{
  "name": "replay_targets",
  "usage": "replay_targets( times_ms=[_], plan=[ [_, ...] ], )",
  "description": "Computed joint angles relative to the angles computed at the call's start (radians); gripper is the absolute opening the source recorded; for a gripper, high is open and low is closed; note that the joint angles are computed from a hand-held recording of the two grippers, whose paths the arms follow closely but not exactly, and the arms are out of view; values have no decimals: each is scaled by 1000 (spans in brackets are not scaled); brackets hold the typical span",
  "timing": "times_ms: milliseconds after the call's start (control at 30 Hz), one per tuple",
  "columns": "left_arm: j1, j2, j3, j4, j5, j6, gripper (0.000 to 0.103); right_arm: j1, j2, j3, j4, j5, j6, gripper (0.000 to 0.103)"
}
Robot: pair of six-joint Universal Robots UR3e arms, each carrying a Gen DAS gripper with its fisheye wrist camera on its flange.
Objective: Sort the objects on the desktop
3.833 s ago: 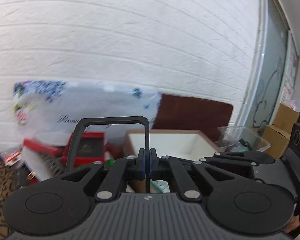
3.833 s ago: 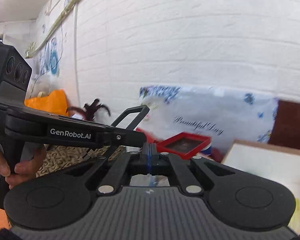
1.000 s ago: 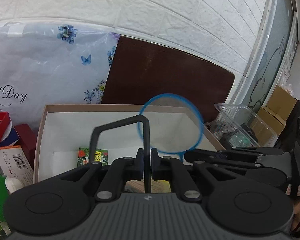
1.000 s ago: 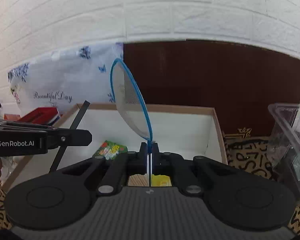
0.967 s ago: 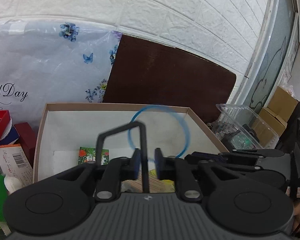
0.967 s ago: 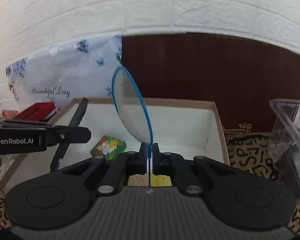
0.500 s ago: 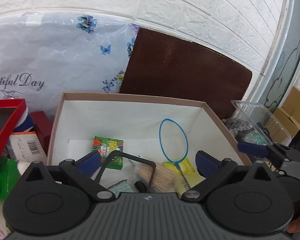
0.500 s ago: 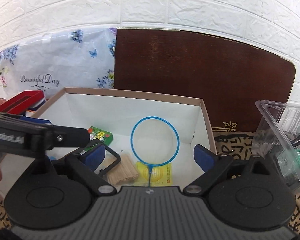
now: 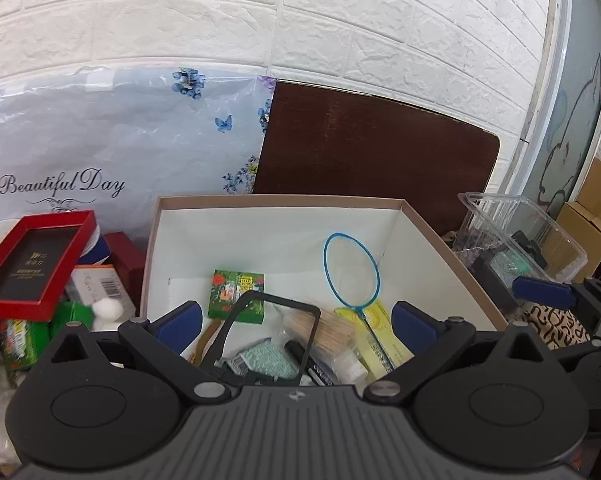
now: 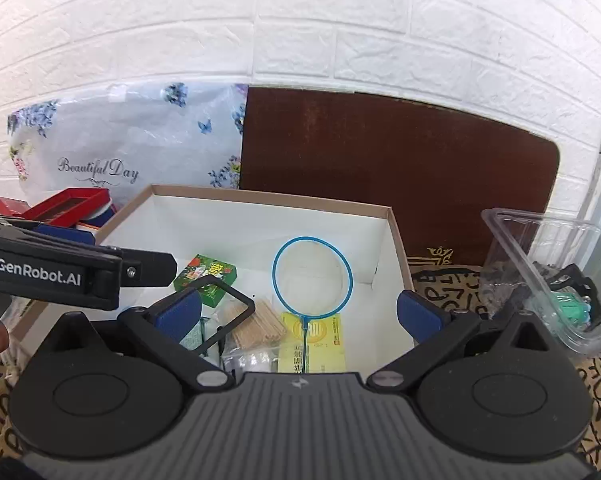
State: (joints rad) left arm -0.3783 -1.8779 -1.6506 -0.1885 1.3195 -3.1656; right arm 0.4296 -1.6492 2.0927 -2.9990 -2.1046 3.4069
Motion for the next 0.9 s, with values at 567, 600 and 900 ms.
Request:
replay_targets(
  times_ms=[567, 600, 900],
  plan=[
    [-81, 289, -411, 184, 147, 10, 103, 396, -13, -13, 286, -357, 414, 101],
    [-86, 297, -426, 188, 157, 5, 103, 411, -10, -20, 314, -366, 434, 101],
    [-86, 372, -526, 194, 151, 4, 103, 493, 0, -62, 501, -407, 586, 101]
  ],
)
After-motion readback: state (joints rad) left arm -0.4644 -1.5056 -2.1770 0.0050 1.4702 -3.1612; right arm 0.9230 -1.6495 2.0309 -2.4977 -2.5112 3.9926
